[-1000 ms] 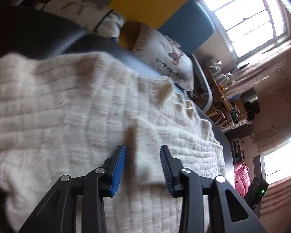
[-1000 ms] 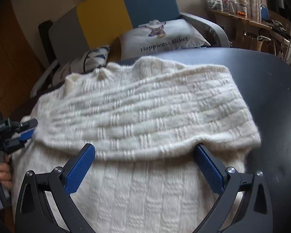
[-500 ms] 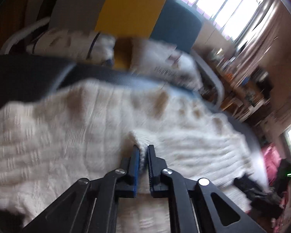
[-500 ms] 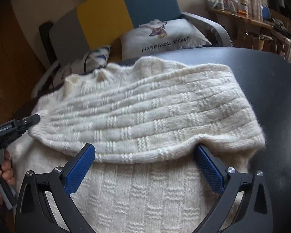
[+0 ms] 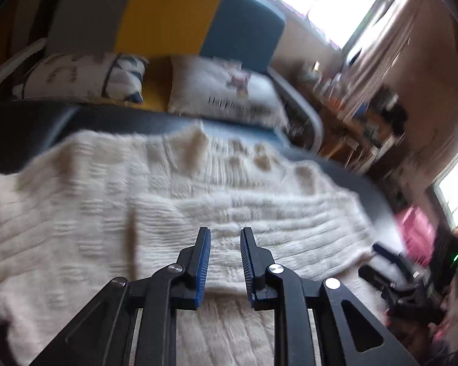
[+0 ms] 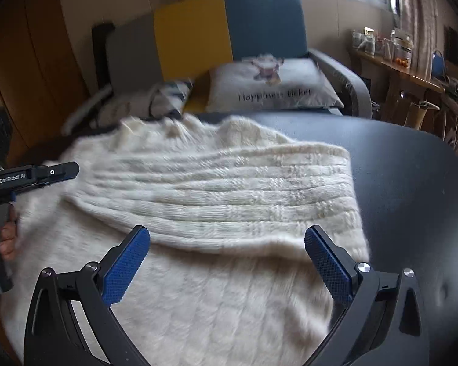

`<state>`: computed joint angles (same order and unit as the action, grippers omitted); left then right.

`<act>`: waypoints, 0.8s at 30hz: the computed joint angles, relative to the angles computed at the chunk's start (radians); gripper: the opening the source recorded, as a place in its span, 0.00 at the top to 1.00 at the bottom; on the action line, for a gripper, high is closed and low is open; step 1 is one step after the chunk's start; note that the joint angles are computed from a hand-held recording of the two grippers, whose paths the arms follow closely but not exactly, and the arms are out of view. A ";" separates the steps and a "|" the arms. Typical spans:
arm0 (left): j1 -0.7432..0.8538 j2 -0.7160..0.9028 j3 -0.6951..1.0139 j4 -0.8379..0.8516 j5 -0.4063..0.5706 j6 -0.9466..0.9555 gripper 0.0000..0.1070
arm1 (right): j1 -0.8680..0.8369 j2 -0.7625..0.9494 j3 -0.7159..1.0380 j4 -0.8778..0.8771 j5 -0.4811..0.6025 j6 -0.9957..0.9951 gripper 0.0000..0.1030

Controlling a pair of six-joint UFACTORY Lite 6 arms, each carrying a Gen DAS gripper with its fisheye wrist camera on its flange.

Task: Fold clothes

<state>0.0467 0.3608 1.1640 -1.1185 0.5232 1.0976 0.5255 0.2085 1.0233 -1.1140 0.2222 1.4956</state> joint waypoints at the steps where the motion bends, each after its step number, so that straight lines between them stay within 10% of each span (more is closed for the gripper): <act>1: -0.026 0.034 0.021 0.028 -0.037 -0.032 0.82 | -0.004 0.052 0.046 0.104 0.039 -0.105 0.00; 10: -0.011 0.025 0.036 -0.122 0.040 0.100 0.82 | -0.054 0.040 0.028 0.163 -0.016 -0.168 0.00; 18: -0.115 0.210 0.251 0.130 -0.027 -0.124 0.82 | -0.149 0.385 0.532 0.804 0.101 -0.937 0.00; 24: -0.070 0.173 0.181 -0.092 -0.025 0.048 0.82 | -0.168 0.514 0.661 0.694 0.166 -0.855 0.00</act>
